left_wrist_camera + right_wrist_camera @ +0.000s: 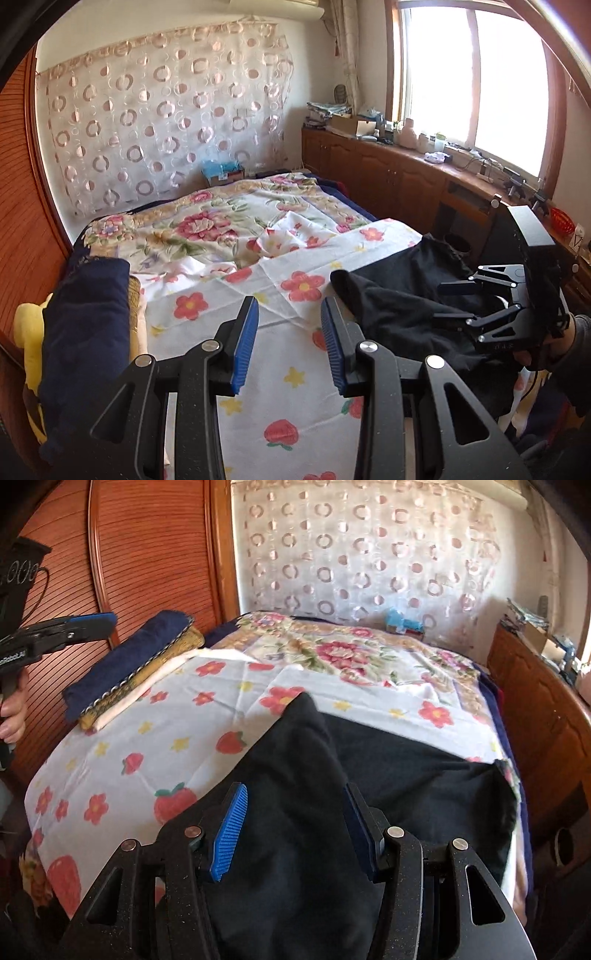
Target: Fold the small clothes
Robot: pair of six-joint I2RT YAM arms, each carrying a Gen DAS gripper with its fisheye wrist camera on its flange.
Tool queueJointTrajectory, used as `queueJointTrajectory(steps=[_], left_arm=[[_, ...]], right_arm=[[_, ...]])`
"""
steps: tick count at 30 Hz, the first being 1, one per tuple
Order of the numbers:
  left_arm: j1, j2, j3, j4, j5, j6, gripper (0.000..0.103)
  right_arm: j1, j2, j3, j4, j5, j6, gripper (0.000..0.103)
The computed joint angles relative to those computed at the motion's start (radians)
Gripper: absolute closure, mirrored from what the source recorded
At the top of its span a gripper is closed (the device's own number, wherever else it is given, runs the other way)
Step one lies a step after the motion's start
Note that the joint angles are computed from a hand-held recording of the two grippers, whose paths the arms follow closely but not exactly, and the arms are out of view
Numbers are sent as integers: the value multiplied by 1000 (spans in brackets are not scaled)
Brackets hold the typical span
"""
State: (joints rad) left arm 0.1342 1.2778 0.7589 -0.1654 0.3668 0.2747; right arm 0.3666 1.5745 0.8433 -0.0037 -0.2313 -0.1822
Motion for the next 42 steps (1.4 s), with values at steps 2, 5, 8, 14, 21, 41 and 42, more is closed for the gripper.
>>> queueJointTrajectory(steps=[2,5,8,14,21,41,42], left_arm=[[2,4,-13,11,1,-3,67],[18,6,-39,28,15,-11,67],[23,2,-74,51,8,-10,67],[34,-17,-158,83,4,-7,67],[47,-26,-252,125,15,-5,67],[-157,44,-216,162,-51,-100,67],[-183,48,-208,162,-60,-115,67]], right_arm=[[13,10,2,-9,-10,-5,48],[49,50,27,-19,-15,-22,48],[77,62,29,-37,-30,-40,48],[118,108,56,-76,-24,-97,48],[181,124,58,-79,92,-150,48],[-219,70,323,-176,-8,-211,92],[-244,101,357,-178,-1,-208,92]])
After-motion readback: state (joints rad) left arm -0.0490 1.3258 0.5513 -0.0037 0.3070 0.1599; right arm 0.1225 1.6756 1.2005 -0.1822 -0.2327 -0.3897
